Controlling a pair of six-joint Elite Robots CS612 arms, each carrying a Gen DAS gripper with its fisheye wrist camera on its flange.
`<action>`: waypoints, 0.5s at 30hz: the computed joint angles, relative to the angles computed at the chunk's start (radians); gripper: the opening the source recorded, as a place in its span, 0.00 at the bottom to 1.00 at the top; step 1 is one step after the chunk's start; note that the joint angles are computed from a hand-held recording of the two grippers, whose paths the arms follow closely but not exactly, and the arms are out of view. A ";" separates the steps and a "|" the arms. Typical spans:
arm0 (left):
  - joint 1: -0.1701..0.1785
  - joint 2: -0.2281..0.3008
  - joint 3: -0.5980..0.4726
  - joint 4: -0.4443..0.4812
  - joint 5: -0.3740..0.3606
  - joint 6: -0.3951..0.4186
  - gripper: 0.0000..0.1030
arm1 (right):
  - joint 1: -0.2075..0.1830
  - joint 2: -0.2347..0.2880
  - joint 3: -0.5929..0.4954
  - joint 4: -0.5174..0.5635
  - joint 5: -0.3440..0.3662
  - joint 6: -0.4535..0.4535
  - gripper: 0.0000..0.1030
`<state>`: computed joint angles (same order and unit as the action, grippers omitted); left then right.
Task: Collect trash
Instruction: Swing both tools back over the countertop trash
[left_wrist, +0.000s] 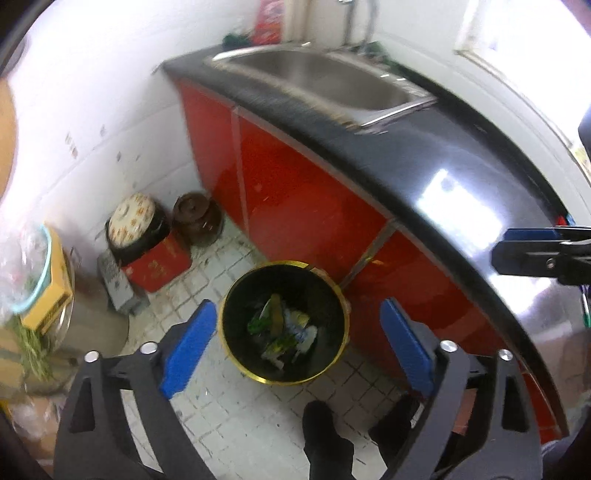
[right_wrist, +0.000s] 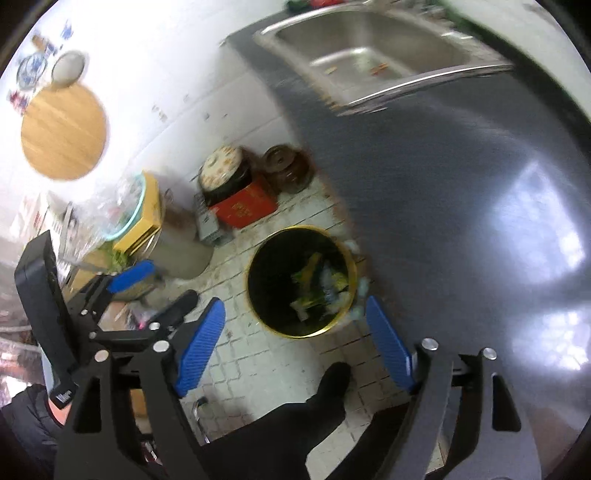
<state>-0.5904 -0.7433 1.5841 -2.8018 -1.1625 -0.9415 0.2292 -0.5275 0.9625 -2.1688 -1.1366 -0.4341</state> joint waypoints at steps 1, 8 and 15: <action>-0.004 0.005 -0.018 -0.004 0.001 0.027 0.88 | -0.016 -0.020 0.031 -0.043 -0.016 0.021 0.77; -0.042 0.097 -0.248 -0.040 -0.091 0.329 0.88 | -0.138 -0.133 0.214 -0.303 -0.122 0.163 0.77; -0.086 0.283 -0.669 0.072 -0.283 0.669 0.88 | -0.269 -0.211 0.354 -0.484 -0.249 0.351 0.77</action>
